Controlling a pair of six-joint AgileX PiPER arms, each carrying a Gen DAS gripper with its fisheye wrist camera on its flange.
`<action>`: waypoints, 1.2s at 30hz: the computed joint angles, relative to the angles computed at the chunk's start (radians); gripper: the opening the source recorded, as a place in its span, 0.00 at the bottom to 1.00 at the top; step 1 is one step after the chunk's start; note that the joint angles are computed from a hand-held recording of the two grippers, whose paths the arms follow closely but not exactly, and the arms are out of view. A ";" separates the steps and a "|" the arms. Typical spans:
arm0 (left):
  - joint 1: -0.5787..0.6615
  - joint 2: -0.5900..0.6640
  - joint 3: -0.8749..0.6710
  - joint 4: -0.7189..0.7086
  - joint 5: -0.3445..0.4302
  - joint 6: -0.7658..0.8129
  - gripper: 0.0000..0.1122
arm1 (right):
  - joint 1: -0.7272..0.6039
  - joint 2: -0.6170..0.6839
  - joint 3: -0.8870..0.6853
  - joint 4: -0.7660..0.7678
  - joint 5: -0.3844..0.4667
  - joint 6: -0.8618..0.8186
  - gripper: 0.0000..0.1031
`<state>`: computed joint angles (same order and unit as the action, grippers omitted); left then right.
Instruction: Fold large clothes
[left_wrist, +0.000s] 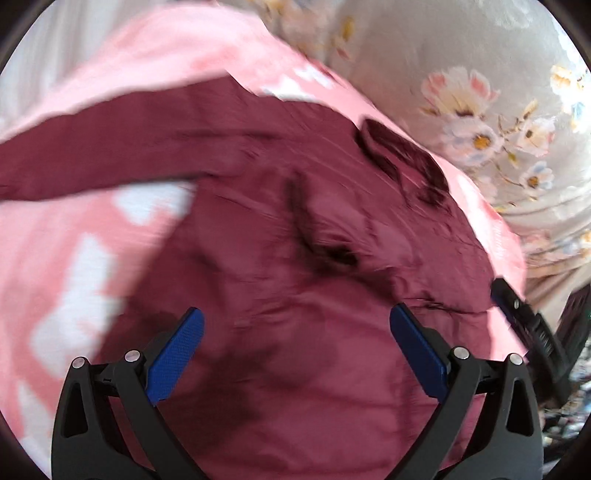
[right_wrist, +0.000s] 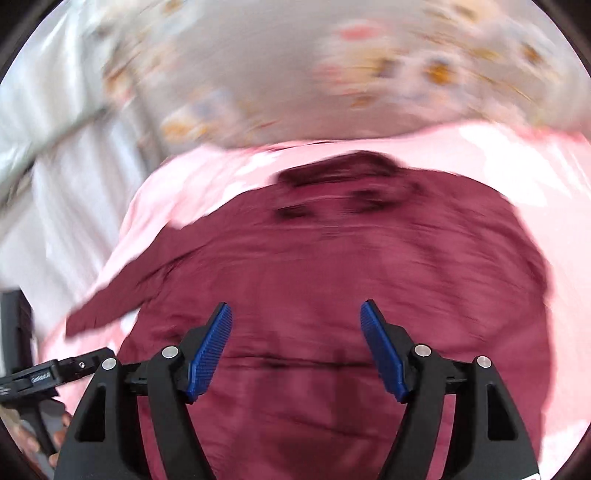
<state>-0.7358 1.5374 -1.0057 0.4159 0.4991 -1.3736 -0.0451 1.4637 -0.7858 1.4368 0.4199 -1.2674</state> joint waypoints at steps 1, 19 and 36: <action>0.028 0.047 -0.030 -0.100 -0.048 0.091 0.87 | -0.093 0.012 0.007 0.006 0.042 0.001 0.68; 0.122 0.360 -0.510 -0.124 0.049 0.276 0.06 | -0.464 0.446 -0.283 0.211 0.400 0.013 0.03; 0.037 0.502 -0.455 0.347 0.078 -0.070 0.08 | -0.278 0.296 -0.150 0.109 -0.114 -0.053 0.14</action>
